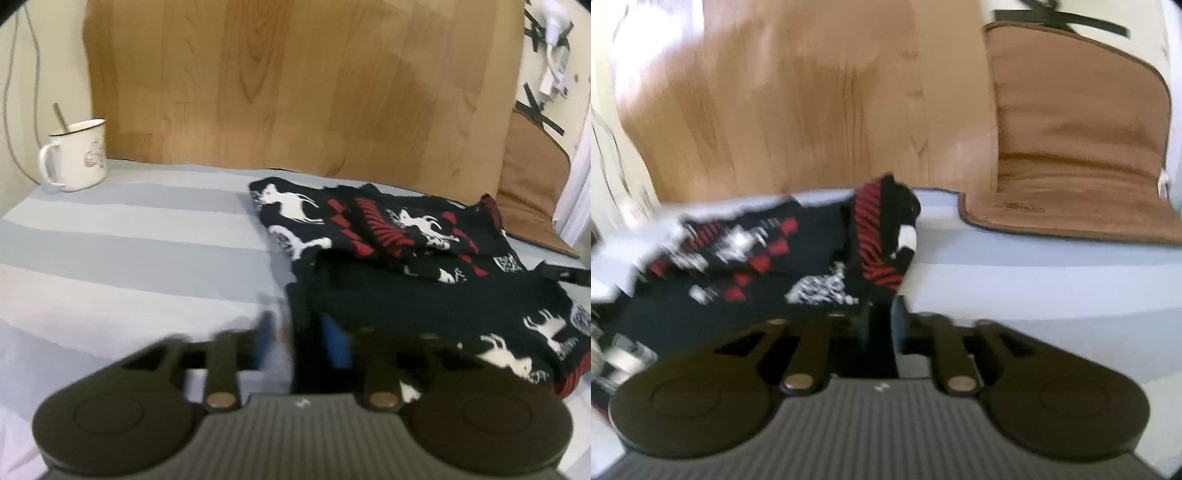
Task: Fold small clothes
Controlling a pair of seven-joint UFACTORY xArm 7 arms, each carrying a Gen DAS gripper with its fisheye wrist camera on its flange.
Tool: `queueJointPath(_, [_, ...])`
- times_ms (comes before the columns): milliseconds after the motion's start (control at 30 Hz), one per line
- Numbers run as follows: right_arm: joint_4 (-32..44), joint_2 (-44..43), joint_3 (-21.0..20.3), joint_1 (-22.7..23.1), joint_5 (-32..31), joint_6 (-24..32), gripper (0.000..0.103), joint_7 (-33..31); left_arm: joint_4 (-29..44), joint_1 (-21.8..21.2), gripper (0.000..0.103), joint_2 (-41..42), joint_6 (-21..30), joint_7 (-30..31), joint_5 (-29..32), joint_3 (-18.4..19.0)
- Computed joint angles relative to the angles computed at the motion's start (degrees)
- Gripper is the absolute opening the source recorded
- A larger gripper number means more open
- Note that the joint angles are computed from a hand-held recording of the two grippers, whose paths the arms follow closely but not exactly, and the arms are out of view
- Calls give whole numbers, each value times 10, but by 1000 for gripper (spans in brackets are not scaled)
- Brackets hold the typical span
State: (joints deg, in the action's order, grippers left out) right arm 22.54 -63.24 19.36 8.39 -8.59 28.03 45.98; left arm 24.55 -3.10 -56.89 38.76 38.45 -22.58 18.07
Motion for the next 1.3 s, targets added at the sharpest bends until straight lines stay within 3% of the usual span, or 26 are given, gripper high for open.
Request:
queueJointPath(67, [-19, -57, -5, 9, 12, 3, 58, 20, 11, 6, 57, -6, 27, 3, -1, 19])
queueJointPath(133, [-34, -115, -17, 42, 31, 33, 60, 26, 27, 14, 58, -12, 70, 9, -2, 42])
queueJointPath(200, [-50, -153, -24, 74, 58, 55, 73, 36, 55, 25, 67, -8, 139, 4, -6, 69])
queueJointPath(300, [-68, -192, -8, 111, 95, 87, 74, 70, 99, 46, 83, 10, 255, -2, -14, 113])
queueJointPath(433, [-80, -261, 20, 140, 125, 152, 74, 133, 139, 90, 84, 29, 381, -13, -20, 150])
queueJointPath(567, [-120, -326, 5, 186, 189, 150, 74, 207, 158, 113, 90, 65, 478, -47, -69, 184])
queueJointPath(700, [-119, -278, -2, 194, 209, 95, 74, 233, 113, 147, 98, 68, 464, -66, -128, 139])
queueJointPath(800, [-93, -205, -1, 161, 203, 54, 75, 253, 77, 169, 102, 60, 423, -87, -174, 100])
queueJointPath(833, [-87, -189, 0, 150, 202, 42, 75, 265, 68, 174, 97, 54, 406, -95, -183, 84])
queueJointPath(867, [-80, -168, 3, 137, 199, 27, 75, 275, 60, 180, 86, 47, 385, -104, -186, 67])
queueJointPath(900, [-76, -154, 4, 130, 191, 15, 72, 279, 55, 183, 51, 43, 365, -112, -180, 49])
queueJointPath(933, [-67, -142, 7, 122, 179, 19, 62, 278, 54, 186, 19, 44, 345, -122, -165, 32])
queueJointPath(967, [-51, -129, 10, 113, 163, 44, 28, 274, 62, 182, 14, 59, 339, -135, -152, 29])
queueJointPath(1167, [-12, -165, 11, 114, 109, 97, 22, 232, 131, 151, 11, 100, 370, -108, -155, 95])
queueJointPath(1300, [6, -164, 27, 128, 101, 123, 22, 194, 144, 160, 11, 85, 375, -73, -123, 93])
